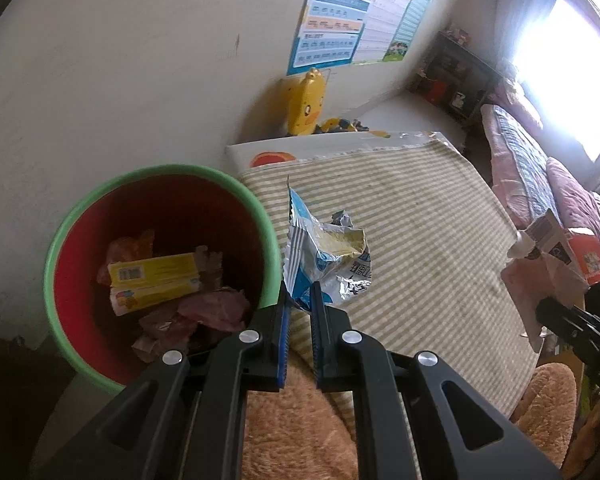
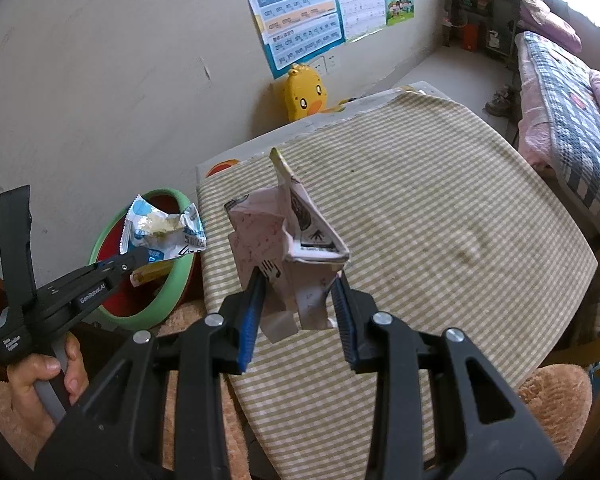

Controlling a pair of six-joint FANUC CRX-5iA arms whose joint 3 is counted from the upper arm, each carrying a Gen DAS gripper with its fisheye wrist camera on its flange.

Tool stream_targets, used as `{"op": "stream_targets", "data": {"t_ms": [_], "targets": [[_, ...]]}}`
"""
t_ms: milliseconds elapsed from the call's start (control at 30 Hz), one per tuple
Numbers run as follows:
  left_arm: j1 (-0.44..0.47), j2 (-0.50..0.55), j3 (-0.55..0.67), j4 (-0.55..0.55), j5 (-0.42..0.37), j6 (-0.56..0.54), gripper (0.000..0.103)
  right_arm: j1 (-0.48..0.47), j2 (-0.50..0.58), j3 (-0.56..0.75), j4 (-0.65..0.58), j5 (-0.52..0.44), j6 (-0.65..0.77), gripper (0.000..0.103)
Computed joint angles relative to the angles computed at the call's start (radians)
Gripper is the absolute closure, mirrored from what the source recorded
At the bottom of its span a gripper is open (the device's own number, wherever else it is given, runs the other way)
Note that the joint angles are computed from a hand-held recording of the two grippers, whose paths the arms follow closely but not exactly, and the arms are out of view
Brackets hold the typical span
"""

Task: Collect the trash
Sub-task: 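Carry the blue-white and pink paper wrappers over the red bin with both tools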

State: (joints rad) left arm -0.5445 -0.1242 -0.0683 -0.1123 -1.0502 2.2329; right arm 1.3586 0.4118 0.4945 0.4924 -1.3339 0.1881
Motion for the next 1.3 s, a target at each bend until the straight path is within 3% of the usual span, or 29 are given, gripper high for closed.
{"op": "stream_targets", "data": {"t_ms": [333,833,1167,1300], "targets": [[0.038,-0.053,-0.050,-0.030,-0.017,0.026,0.096,-0.006,0.081,0.126,-0.024,-0.025,0.098,0.070],[0.141,-0.121,-0.146,-0.031,-0.049,0.033,0.096,-0.017,0.275,0.451,-0.084,-0.115,0.283,0.070],[0.185,-0.139,-0.188,-0.010,-0.051,0.014,0.096,-0.028,0.437,0.737,-0.133,-0.219,0.390,0.069],[0.196,-0.143,-0.197,-0.009,-0.052,0.007,0.096,-0.030,0.536,0.918,-0.145,-0.299,0.436,0.069]]}}
